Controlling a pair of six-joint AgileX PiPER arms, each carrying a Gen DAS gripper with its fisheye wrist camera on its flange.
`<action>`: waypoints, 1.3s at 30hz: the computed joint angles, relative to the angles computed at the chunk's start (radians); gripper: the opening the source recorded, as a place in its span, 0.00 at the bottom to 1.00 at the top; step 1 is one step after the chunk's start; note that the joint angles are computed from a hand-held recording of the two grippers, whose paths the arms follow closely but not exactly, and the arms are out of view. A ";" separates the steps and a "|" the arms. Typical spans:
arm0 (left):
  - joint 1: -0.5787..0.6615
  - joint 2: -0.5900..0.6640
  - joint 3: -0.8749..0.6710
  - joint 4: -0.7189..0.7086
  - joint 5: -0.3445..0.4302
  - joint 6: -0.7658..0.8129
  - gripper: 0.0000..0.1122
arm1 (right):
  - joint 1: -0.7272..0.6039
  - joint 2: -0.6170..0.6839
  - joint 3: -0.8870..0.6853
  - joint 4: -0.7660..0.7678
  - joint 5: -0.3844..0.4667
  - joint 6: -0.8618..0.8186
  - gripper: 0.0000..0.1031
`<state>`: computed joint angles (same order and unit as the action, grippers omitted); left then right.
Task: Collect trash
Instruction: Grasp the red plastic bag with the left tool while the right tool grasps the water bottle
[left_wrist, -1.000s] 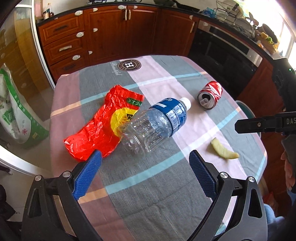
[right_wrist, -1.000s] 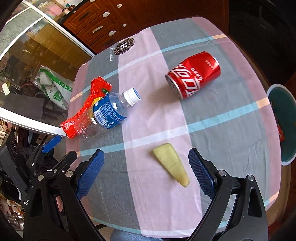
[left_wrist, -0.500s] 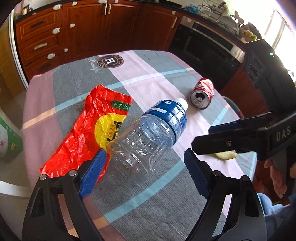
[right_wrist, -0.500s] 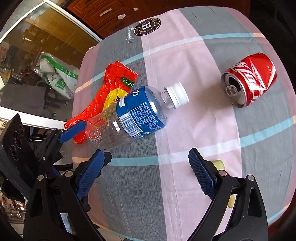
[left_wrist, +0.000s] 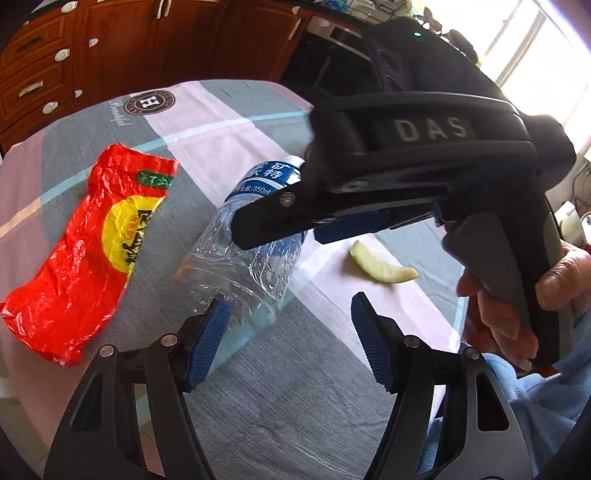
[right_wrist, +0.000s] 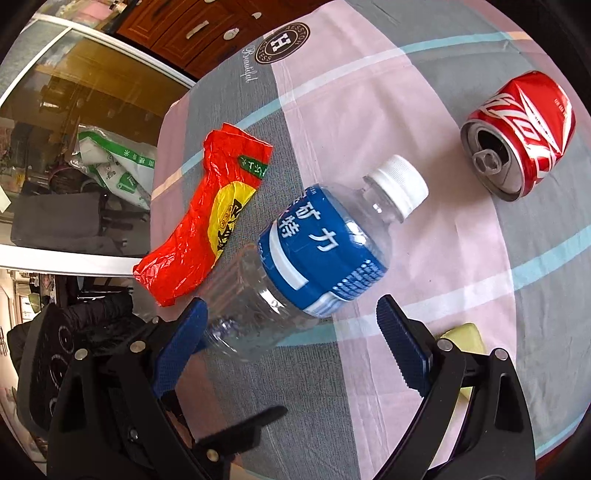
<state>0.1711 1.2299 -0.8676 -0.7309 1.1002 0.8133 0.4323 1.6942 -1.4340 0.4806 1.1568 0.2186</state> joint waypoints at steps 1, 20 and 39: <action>-0.005 0.000 0.004 -0.004 -0.004 -0.003 0.62 | 0.003 0.004 0.002 -0.001 -0.004 0.004 0.86; 0.397 0.114 -0.108 0.171 -0.069 -0.036 0.62 | 0.102 0.001 0.047 -0.158 -0.099 -0.067 0.55; 0.382 0.228 -0.155 0.188 -0.126 -0.098 0.67 | 0.105 -0.036 0.100 -0.143 -0.139 -0.136 0.55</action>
<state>0.5535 1.4575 -1.0230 -0.5429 0.9744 0.7150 0.5371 1.6579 -1.3342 0.3373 1.0175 0.0830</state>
